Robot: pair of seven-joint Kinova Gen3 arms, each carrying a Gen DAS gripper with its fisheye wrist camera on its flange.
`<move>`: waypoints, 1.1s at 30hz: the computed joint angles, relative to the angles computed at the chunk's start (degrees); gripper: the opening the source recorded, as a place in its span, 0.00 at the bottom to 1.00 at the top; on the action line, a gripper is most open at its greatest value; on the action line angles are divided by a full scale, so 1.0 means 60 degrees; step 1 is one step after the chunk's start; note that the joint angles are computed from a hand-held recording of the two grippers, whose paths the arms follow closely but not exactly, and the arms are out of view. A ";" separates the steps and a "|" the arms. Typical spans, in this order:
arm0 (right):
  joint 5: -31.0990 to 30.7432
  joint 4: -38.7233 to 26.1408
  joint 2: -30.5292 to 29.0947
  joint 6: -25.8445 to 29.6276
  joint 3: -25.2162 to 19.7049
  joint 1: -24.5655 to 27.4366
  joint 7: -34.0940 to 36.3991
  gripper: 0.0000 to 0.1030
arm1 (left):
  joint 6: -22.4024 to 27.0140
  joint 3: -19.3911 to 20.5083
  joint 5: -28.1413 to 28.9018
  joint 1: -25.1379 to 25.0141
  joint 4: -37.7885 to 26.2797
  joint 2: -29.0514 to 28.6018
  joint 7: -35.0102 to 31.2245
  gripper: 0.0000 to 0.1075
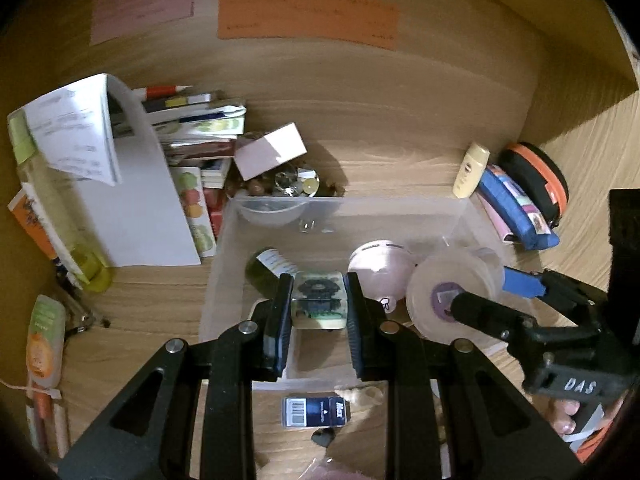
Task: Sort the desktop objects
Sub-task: 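Carry the white jar with right tool while left tool carries packet into bin, then open right tool to drop white jar in bin while left tool releases packet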
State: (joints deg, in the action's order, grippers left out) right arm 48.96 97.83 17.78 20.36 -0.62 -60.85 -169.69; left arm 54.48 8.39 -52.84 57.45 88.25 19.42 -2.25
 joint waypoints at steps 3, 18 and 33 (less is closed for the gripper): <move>0.0308 -0.0101 0.0079 0.0501 0.0062 -0.0204 -0.0272 0.62 | -0.0114 -0.0022 0.0104 -0.0099 -0.0074 0.0121 -0.0116 0.22; 0.1123 -0.0788 0.0568 0.2539 -0.0679 -0.0264 -0.0347 0.63 | -0.0087 -0.0359 0.0747 0.0030 -0.0389 0.0491 -0.0569 0.22; 0.2294 -0.0680 0.0548 0.3078 -0.0838 -0.0525 -0.1212 0.75 | 0.0563 -0.0187 0.0408 0.0184 -0.0113 0.0168 -0.0111 0.42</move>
